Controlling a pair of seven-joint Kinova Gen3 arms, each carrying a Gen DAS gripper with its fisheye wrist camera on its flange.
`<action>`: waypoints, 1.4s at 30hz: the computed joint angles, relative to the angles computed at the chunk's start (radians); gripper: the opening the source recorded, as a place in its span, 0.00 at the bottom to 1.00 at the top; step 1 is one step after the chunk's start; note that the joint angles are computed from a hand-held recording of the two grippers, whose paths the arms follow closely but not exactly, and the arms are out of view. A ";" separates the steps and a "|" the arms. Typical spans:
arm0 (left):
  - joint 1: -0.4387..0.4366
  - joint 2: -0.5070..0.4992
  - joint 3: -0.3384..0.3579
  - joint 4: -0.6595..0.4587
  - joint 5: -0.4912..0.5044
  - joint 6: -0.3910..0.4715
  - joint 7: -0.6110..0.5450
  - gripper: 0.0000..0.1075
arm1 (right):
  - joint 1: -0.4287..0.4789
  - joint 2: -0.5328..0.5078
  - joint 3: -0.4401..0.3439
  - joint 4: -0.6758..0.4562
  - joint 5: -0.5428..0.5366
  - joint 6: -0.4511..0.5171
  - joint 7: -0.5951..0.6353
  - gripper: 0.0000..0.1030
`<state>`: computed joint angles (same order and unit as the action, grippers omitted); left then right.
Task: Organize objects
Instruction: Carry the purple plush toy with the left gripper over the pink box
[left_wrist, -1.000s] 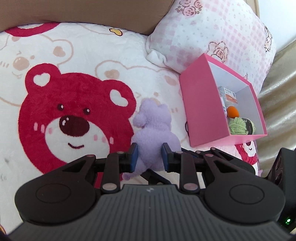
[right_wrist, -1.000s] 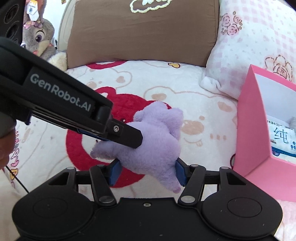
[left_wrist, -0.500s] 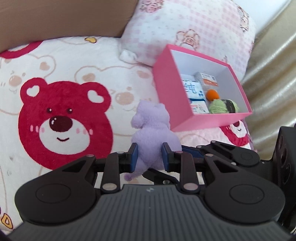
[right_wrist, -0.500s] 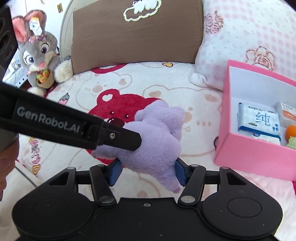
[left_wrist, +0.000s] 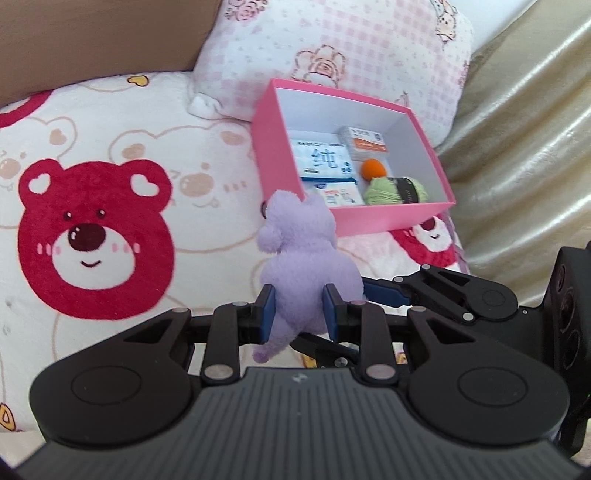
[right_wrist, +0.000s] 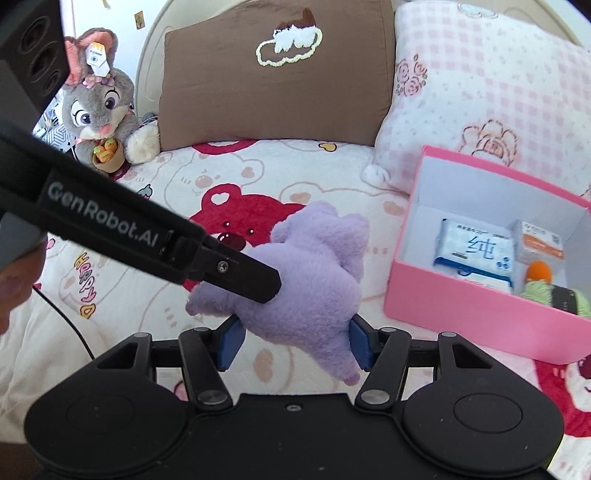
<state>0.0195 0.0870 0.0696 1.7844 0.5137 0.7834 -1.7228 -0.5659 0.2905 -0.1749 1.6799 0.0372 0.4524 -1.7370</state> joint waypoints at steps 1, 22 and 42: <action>0.005 -0.002 0.003 -0.005 -0.006 0.005 0.007 0.23 | 0.006 -0.008 -0.003 0.003 -0.003 0.006 0.007 0.62; 0.062 0.033 0.037 -0.151 -0.049 -0.022 0.035 0.23 | 0.035 -0.084 0.040 0.008 0.119 -0.021 -0.025 0.62; 0.157 0.293 0.058 -0.463 -0.229 -0.087 0.177 0.24 | 0.251 0.076 -0.001 -0.211 -0.058 0.020 0.256 0.62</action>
